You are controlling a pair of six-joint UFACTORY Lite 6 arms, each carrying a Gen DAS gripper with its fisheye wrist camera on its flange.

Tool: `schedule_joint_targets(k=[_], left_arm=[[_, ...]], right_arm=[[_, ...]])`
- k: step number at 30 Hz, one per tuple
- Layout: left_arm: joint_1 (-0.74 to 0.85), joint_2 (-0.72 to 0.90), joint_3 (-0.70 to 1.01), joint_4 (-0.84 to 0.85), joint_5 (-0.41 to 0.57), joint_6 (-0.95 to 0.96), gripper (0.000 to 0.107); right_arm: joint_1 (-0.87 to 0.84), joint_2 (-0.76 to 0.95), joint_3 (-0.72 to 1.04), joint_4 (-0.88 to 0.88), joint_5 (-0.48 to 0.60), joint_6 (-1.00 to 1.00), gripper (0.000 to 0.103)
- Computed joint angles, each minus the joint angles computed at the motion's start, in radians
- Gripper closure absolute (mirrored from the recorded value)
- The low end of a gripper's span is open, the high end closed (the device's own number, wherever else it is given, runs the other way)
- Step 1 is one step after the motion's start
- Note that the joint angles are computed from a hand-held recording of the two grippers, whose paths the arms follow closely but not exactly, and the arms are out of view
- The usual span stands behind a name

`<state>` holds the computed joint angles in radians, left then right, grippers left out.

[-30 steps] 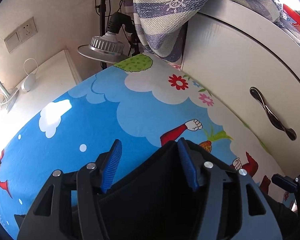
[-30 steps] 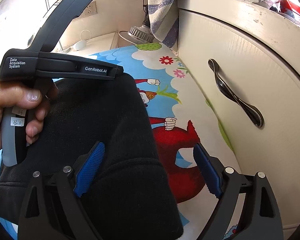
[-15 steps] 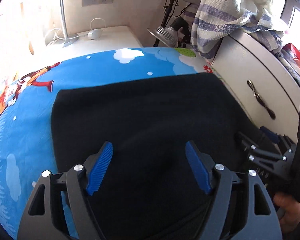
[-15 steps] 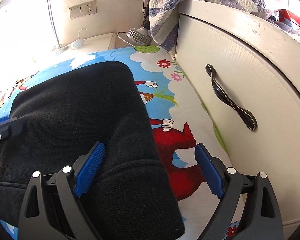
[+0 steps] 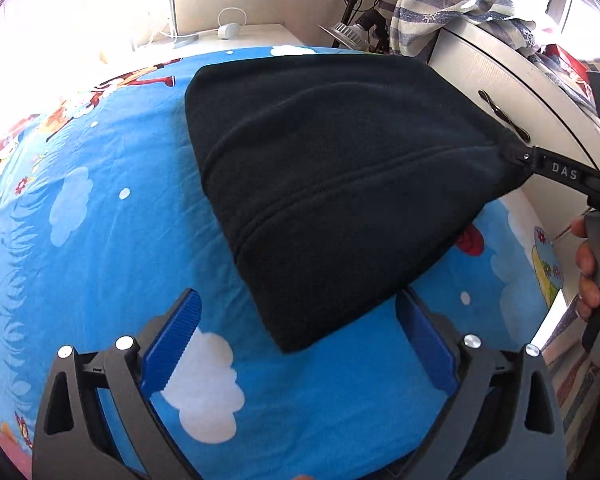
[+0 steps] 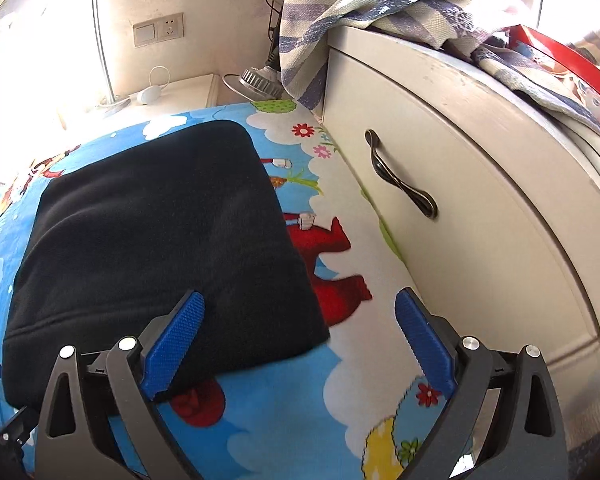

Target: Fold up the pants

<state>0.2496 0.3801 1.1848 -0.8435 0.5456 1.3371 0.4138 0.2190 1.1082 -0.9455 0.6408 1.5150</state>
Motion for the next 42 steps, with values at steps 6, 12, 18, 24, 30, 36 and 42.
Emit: schedule_joint_targets(k=[6,12,18,24,30,36,42], left_arm=[[-0.032,-0.307,-0.233,-0.059,-0.155,0.087,0.006],[-0.036,-0.397,-0.128,0.086,0.001,-0.146,0.006],[-0.069,-0.422,-0.083,0.162,0.007,-0.285,0.006],[-0.078,-0.451,-0.077,0.181,0.026,-0.318,0.006],[-0.084,-0.467,-0.089,0.187,0.028,-0.322,0.006],[-0.084,-0.469,-0.087,0.18,0.029,-0.325,0.006],[-0.074,-0.457,-0.075,0.175,0.034,-0.324,0.006]], right_arm=[[0.184,-0.168,-0.059,0.016,0.17,0.082,0.01],[0.296,-0.18,0.011,-0.027,0.291,0.12,0.008],[0.3,-0.216,-0.012,-0.028,0.3,0.133,0.008],[0.306,-0.25,-0.037,-0.029,0.302,0.146,0.008],[0.308,-0.267,-0.048,-0.028,0.3,0.148,0.008],[0.305,-0.274,-0.052,-0.029,0.304,0.147,0.008],[0.308,-0.273,-0.049,-0.029,0.309,0.148,0.008]])
